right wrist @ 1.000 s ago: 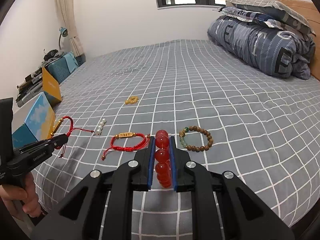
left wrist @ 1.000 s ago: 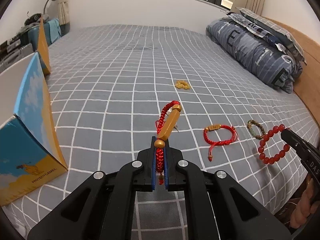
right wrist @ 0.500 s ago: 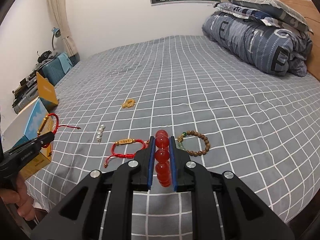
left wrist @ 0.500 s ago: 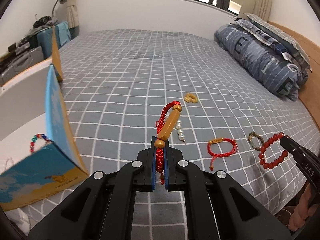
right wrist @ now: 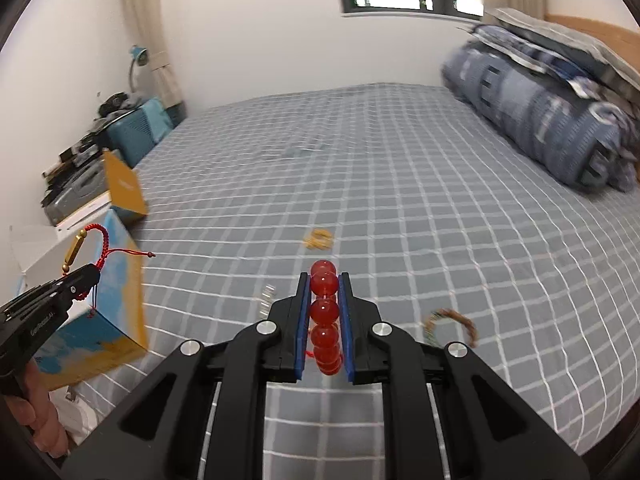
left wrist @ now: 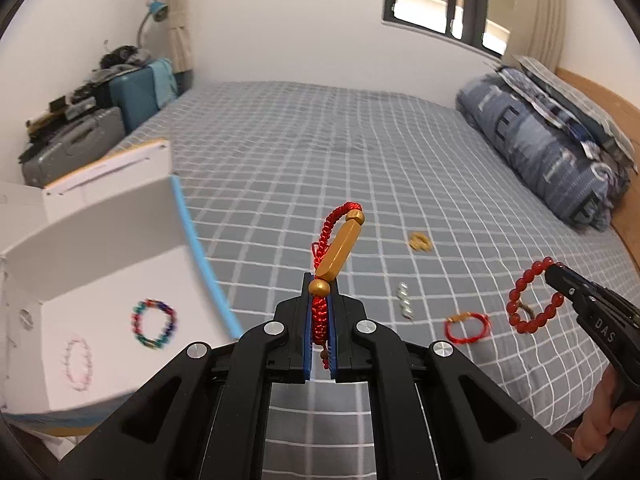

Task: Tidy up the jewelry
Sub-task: 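Carry both red bracelets over the white box with both tools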

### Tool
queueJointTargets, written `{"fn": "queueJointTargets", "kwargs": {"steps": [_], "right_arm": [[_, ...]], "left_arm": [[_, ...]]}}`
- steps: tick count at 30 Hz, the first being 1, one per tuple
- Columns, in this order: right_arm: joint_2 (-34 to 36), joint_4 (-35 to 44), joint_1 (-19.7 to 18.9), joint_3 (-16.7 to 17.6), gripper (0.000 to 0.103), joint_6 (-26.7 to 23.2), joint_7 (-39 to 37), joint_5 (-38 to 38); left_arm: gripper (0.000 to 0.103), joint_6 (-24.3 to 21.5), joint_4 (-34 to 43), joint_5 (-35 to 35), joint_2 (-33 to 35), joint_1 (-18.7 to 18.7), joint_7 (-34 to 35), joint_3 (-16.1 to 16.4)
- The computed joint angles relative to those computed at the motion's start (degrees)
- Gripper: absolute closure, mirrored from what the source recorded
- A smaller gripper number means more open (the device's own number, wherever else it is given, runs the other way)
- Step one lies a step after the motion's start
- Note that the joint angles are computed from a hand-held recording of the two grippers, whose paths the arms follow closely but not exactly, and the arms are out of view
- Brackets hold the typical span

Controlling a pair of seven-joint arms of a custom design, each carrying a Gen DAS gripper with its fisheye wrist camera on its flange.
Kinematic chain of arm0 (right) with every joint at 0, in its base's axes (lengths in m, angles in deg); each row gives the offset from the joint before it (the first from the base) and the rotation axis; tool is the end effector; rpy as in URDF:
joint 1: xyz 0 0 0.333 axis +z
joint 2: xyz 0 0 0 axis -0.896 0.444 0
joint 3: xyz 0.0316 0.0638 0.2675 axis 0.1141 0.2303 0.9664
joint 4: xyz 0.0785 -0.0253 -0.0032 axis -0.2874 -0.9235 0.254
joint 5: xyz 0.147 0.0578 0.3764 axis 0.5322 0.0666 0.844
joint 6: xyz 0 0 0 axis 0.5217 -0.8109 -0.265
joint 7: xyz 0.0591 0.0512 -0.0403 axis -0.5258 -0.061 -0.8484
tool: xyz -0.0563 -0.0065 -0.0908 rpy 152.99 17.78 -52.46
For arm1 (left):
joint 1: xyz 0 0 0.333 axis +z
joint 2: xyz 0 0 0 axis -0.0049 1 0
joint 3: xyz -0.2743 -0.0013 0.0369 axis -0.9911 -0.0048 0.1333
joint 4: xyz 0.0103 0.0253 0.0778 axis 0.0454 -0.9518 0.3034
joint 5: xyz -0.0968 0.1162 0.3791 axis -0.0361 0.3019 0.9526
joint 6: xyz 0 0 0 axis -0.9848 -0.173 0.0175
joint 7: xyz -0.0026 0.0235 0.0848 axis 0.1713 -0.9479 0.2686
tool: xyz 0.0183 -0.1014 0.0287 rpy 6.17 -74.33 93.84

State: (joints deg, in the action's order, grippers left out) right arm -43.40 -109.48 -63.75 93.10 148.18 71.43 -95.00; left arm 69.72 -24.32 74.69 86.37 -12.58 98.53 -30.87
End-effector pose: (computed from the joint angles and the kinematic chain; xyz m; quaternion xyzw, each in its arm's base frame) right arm 0.4698 0.1186 0.5378 -0.4619 0.7752 -0.3272 0.2804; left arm 0.5865 -0.2672 0.5466 -0.4779 0.7743 -0.3658 0.1956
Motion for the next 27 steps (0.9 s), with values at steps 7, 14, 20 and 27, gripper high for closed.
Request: {"fn": "queueJointTargets", "kwargs": {"steps": [7,14,20,27], "right_arm": [[12.5,15.0,3.7,0.1,0.090,-0.9,-4.5,0.0],[27.1,32.4,10.9,-1.6,0.090,-2.6,-8.5,-0.4],[38.9,46.6,17.5,-3.2,0.090,-4.4,-14.1,1.3],[50.4,60.7,23.6,-5.1,0.090,-6.7,-21.7,5.9]], "left_arm": [[0.098,-1.7,2.6,3.8,-0.5,2.6,-4.9,2.5],[0.098,-4.1,4.9,6.6,0.1,6.4,-8.7,5.0],[0.098,-7.9,7.0,7.5,1.1,9.9,-10.3,6.6],[0.098,-12.0,8.2,7.4,1.6,12.9,-10.6,7.6]]}}
